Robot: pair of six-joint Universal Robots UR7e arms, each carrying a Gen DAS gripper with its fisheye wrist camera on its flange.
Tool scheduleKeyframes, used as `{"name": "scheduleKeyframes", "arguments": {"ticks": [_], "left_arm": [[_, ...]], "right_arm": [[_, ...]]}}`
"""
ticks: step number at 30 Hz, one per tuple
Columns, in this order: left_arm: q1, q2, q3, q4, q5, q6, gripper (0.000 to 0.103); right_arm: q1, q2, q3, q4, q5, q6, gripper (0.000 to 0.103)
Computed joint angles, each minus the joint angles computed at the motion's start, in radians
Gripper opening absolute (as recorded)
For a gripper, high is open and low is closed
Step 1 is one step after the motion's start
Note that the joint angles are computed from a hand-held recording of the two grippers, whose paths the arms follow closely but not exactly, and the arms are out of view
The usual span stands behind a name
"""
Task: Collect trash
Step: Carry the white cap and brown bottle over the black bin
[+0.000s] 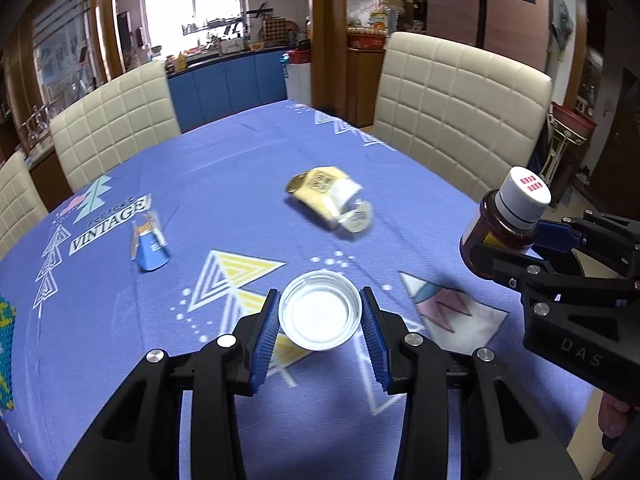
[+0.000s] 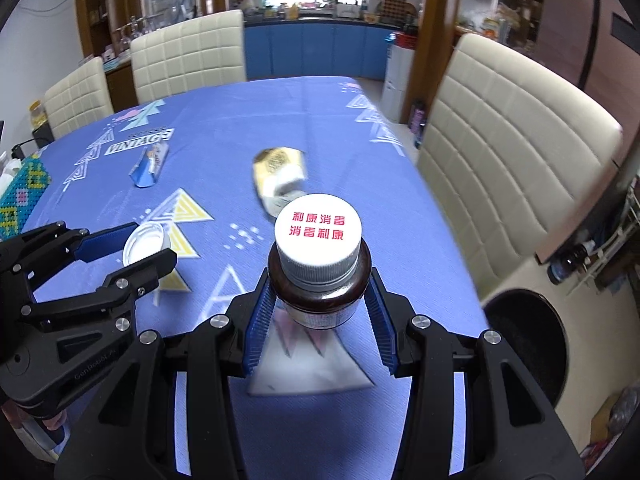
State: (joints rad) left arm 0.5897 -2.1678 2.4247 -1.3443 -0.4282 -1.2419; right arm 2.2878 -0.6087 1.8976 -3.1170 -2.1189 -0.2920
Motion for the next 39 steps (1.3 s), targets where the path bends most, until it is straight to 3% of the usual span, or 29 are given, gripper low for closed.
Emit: {"name": "scheduleKeyframes", "arguments": {"ticks": [16,39], "left_arm": [[0.005,0.221,0.066,-0.571,-0.046,0.399,0.039],[0.041,0.588,0.021,-1.157,-0.141,0.812,0.039]], "right_arm": [[-0.061,-0.136,0.143,-0.093,-0.103,0.046,0.047],[-0.15,-0.255,0.226,-0.194,-0.201,0.057,0.047]]}}
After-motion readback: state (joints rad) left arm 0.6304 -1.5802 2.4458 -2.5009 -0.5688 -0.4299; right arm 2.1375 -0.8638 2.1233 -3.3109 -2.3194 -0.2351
